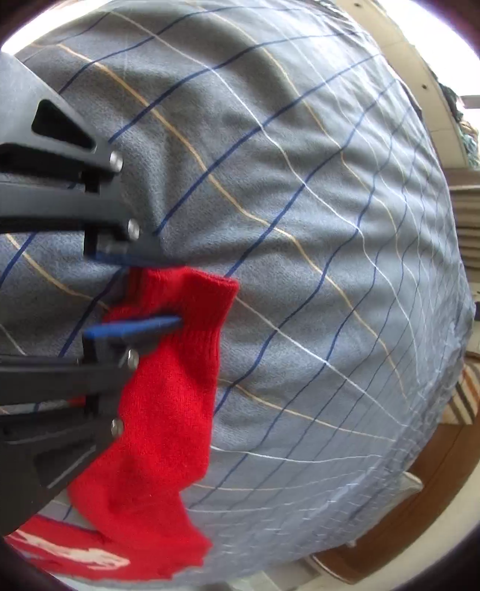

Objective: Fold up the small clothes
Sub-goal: 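Grasp the sleeve cuff with the left gripper and pull it outward, then open the left gripper to lay the sleeve down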

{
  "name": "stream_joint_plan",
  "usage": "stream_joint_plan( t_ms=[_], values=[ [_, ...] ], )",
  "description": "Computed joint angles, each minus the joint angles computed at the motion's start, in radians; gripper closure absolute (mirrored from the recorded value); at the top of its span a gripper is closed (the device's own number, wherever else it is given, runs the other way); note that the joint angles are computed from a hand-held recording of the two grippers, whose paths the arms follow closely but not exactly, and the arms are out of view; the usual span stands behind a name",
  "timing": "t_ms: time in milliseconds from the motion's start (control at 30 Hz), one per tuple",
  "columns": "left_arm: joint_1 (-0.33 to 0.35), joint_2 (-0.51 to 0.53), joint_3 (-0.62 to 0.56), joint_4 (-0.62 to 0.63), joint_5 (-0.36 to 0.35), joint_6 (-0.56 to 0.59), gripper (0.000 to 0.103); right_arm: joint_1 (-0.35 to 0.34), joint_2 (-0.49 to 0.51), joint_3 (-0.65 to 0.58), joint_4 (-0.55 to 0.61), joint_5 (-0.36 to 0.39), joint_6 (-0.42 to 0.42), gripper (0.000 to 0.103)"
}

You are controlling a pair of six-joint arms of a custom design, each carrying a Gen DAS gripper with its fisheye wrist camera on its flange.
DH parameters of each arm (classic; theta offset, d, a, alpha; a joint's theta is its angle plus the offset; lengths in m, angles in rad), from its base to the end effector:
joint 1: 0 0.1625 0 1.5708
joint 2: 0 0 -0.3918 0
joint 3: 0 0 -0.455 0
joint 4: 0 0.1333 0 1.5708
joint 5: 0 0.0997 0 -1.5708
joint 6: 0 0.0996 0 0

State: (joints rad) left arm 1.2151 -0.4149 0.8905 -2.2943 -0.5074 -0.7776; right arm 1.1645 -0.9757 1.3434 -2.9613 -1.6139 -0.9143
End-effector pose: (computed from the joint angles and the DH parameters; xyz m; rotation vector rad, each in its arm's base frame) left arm -0.0970 -0.8938 0.0896 -0.6176 2.1149 -0.9248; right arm -0.1902 -0.7685 0.3566 0.5504 -2.2305 0.9879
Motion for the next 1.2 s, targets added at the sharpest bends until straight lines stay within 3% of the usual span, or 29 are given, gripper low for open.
stream_joint_plan(
  t_ms=[133,200,367,567,733,933,1033,1067,1100,1167,1200],
  values=[
    [-0.040,-0.057,0.114,0.005,0.196,-0.183,0.097,0.001,-0.003,0.011,-0.022,0.005,-0.011,0.030],
    [-0.040,-0.099,0.169,0.090,0.229,-0.312,0.097,0.000,-0.007,0.017,-0.033,0.013,-0.018,0.030],
    [-0.017,-0.112,0.178,0.201,0.200,-0.420,0.097,0.000,-0.007,0.016,-0.014,0.008,-0.023,0.030],
    [-0.014,-0.072,0.104,0.373,0.237,-0.489,0.097,-0.001,-0.008,0.020,-0.031,0.010,-0.016,0.030],
    [-0.008,-0.095,0.138,0.307,0.209,-0.478,0.097,-0.006,-0.013,0.016,-0.017,0.021,-0.003,0.030],
    [-0.008,-0.087,0.129,0.346,0.222,-0.465,0.096,-0.007,-0.012,0.012,-0.016,0.025,0.011,0.030],
    [-0.014,-0.099,0.150,0.335,0.226,-0.418,0.085,-0.005,-0.012,0.012,-0.014,0.021,0.005,0.030],
    [-0.017,-0.108,0.161,0.337,0.225,-0.410,0.074,-0.005,-0.012,0.013,-0.012,0.019,0.001,0.030],
    [-0.022,-0.122,0.175,0.364,0.222,-0.433,0.056,-0.004,-0.012,0.014,-0.012,0.018,-0.004,0.030],
    [-0.037,-0.157,0.219,0.400,0.232,-0.480,0.040,-0.002,-0.009,0.013,-0.011,0.016,-0.010,0.030],
    [-0.047,-0.171,0.240,0.398,0.245,-0.481,0.040,-0.001,-0.009,0.014,-0.011,0.016,-0.013,0.030]
  ],
)
